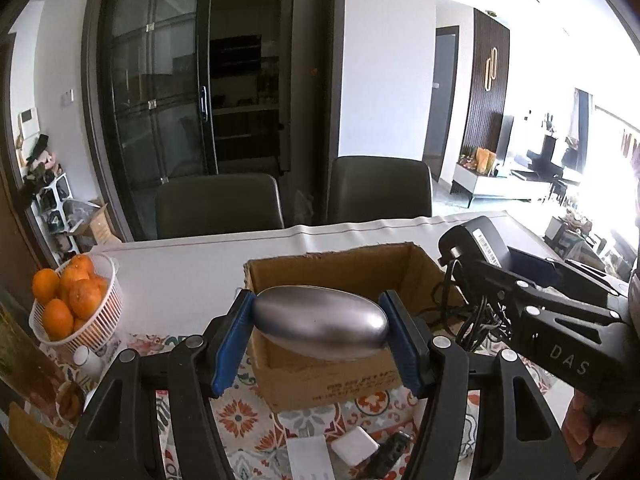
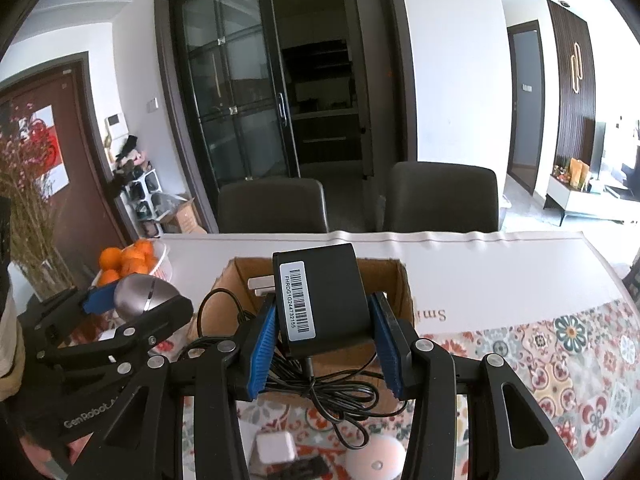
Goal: Organize rigid objects
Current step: 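Lift the silver case with the left tool while the right tool carries the adapter over the box, then open the right tool to drop the adapter while the left tool releases the silver case into the box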
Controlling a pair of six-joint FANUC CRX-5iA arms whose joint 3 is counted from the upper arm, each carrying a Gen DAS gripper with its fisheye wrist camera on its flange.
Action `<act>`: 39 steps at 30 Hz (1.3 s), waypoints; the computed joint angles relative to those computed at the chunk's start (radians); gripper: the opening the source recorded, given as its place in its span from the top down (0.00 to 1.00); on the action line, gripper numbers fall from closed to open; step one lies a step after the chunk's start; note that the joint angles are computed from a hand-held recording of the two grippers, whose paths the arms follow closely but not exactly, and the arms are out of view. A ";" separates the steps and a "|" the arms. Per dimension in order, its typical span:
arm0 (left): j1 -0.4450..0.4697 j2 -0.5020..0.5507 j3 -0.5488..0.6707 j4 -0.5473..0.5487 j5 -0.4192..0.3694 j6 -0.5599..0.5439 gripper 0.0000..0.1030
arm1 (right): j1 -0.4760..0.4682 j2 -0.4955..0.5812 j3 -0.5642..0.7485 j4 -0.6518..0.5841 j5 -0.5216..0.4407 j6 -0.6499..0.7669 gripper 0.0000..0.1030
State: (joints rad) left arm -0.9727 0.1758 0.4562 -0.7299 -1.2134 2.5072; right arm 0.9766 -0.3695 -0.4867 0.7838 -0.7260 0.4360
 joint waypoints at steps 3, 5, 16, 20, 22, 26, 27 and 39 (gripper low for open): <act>0.029 0.020 0.032 0.037 -0.004 -0.029 0.39 | -0.030 0.038 0.052 -0.063 0.008 0.061 0.56; 0.053 0.025 0.037 0.069 0.010 -0.046 0.39 | -0.049 0.063 0.091 -0.119 0.006 0.109 0.56; 0.180 0.110 0.112 0.252 0.009 -0.184 0.39 | -0.157 0.224 0.307 -0.444 -0.062 0.406 0.56; 0.214 0.146 0.134 0.314 -0.005 -0.222 0.39 | -0.193 0.281 0.378 -0.533 -0.109 0.481 0.56; 0.237 0.160 0.136 0.352 -0.008 -0.243 0.39 | -0.212 0.313 0.418 -0.582 -0.141 0.521 0.56; 0.276 0.180 0.127 0.431 -0.005 -0.267 0.39 | -0.242 0.371 0.485 -0.650 -0.188 0.571 0.56; 0.290 0.184 0.121 0.460 0.001 -0.274 0.39 | -0.245 0.385 0.499 -0.658 -0.199 0.581 0.56; 0.331 0.212 0.118 0.577 -0.009 -0.307 0.39 | -0.247 0.425 0.551 -0.662 -0.242 0.604 0.56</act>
State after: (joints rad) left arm -0.6419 0.3879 0.5739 -0.1533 -1.2221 2.1998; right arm 0.7293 0.0557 0.0646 0.1220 -0.9683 1.0400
